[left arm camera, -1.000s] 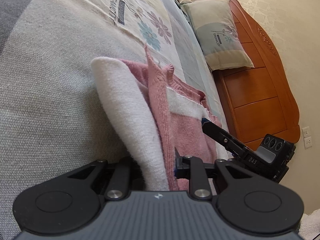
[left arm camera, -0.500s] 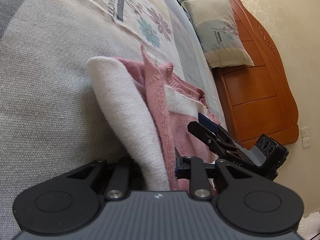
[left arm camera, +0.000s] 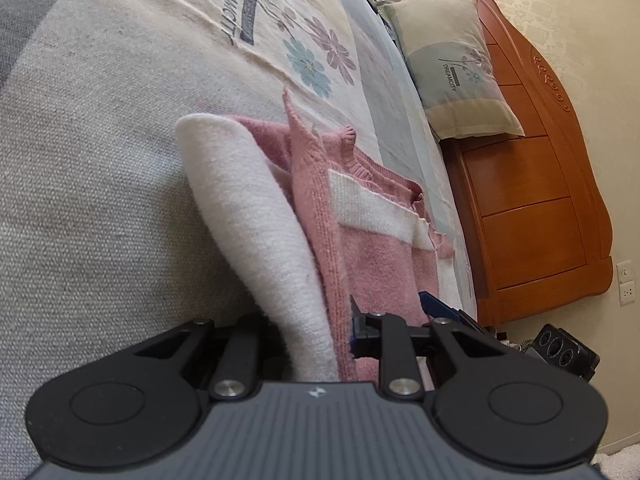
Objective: Fold clothes
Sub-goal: 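Hold the white edge in the left gripper and lift it slightly, then lift the white side with the left gripper and fold it over the pink panel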
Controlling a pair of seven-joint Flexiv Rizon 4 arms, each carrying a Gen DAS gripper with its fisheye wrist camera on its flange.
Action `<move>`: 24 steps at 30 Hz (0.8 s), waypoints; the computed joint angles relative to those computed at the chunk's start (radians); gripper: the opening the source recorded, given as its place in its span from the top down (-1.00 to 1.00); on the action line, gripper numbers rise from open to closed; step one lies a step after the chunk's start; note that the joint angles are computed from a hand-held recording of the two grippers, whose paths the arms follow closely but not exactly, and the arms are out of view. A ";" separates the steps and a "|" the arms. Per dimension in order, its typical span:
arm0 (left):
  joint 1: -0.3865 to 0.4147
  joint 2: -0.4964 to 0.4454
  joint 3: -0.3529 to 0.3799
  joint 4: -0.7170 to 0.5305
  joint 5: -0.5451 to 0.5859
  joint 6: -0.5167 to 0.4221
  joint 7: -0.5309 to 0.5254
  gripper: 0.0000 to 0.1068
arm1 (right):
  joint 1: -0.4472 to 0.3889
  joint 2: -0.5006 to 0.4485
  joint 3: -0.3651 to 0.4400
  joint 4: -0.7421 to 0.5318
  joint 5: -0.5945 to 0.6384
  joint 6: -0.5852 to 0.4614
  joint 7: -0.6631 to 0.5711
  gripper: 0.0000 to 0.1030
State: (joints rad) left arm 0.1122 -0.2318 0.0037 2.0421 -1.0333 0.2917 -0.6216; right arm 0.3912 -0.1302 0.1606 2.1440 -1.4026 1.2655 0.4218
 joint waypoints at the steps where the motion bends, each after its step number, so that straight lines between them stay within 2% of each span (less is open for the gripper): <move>1: -0.006 0.007 0.001 0.001 0.009 0.013 -0.005 0.55 | 0.004 0.014 0.006 0.015 -0.008 -0.008 0.021 -1.00; 4: -0.022 0.027 0.001 0.004 0.039 0.049 -0.022 0.54 | 0.016 0.062 0.041 0.055 0.063 -0.026 -0.035 -1.00; 7: -0.030 0.034 0.002 0.001 0.063 0.065 -0.039 0.54 | 0.003 0.107 0.050 0.103 0.098 0.019 0.018 -1.00; 11: -0.056 0.065 0.001 0.019 0.088 0.129 -0.048 0.54 | 0.000 0.162 0.080 0.160 0.161 -0.019 0.030 -1.00; 18: -0.094 0.105 0.002 0.030 0.168 0.223 -0.135 0.54 | -0.031 0.202 0.090 0.197 0.141 0.021 0.099 -1.00; 24: -0.107 0.129 0.006 0.010 0.251 0.241 -0.202 0.64 | -0.064 0.232 0.088 0.212 0.066 0.057 0.188 -1.00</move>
State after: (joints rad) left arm 0.0048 -0.1030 0.0095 2.0518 -0.7826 0.5330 -0.8234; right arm 0.3268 0.1021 0.2481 2.3555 -1.3368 1.3228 0.6095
